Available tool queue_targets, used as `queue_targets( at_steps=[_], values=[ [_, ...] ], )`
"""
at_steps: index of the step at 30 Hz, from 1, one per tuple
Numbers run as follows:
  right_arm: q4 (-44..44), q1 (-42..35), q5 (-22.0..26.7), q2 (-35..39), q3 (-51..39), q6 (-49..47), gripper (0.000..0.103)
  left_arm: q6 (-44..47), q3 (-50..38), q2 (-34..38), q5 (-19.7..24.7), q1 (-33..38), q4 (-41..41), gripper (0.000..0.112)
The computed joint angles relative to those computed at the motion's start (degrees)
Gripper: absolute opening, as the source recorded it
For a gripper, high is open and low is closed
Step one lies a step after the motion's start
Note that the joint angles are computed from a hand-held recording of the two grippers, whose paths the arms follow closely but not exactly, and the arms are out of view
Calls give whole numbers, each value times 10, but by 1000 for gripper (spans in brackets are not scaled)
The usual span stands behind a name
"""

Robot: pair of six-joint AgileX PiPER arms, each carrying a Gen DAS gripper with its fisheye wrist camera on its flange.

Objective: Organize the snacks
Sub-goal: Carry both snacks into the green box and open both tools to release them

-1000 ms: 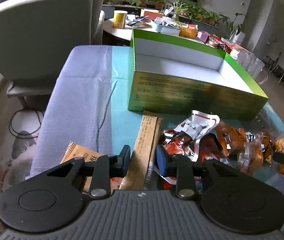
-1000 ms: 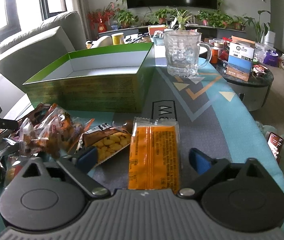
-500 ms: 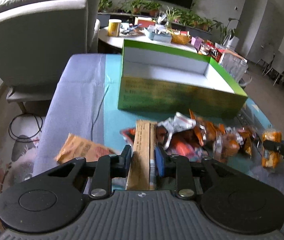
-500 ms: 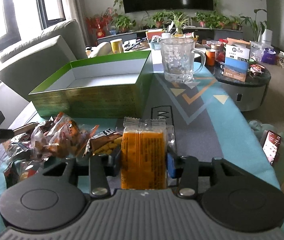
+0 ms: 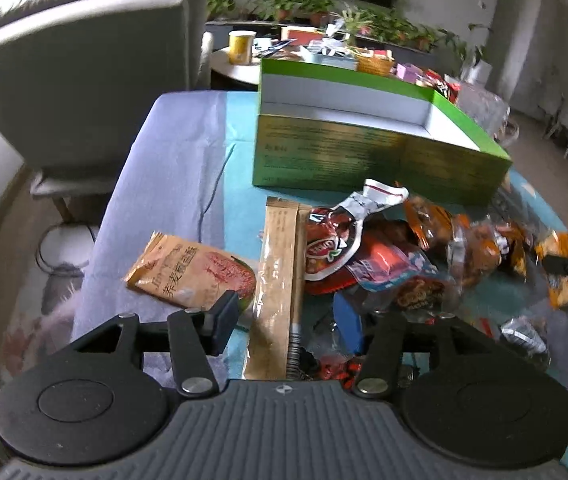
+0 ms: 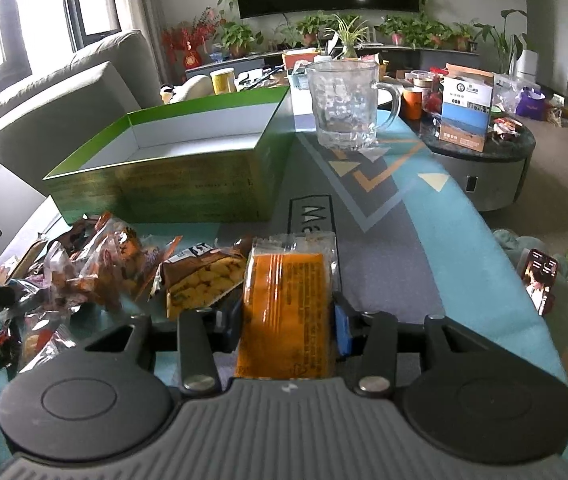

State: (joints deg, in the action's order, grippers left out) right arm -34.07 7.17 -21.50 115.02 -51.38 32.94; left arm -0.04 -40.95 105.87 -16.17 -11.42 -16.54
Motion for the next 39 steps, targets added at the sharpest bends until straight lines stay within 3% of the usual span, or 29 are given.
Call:
queue_targets(
  at_steps=[2,4,9,16,20,28,31,39],
  values=[
    [-4,0,-1,-2,2,3,42,-40,6,-3,-1,6,34,48],
    [-26,-5,-9,-4,4,22,42,4,7,-5,3,5,-6,24],
    [-25,-11,-43,-26,22,20,42,-60,17,-27,12,13,43,23],
    [-56,-6,-78,-50,-1,40,42,96,23,-99,-30,-42,-110,23],
    [-73,7,-77,-39,-41,65,42,111,-9,-111,-33,-54,-125,23],
    [-138,25,-60,9,-148,156,42,212,-162,-29,-22,-53,-215,23],
    [-154,31,-45,31,-189,185,42,222,-221,11,-11,-41,-212,23],
    [-232,32,-23,86,-292,279,42,420,-394,132,41,-25,-388,23]
  ],
)
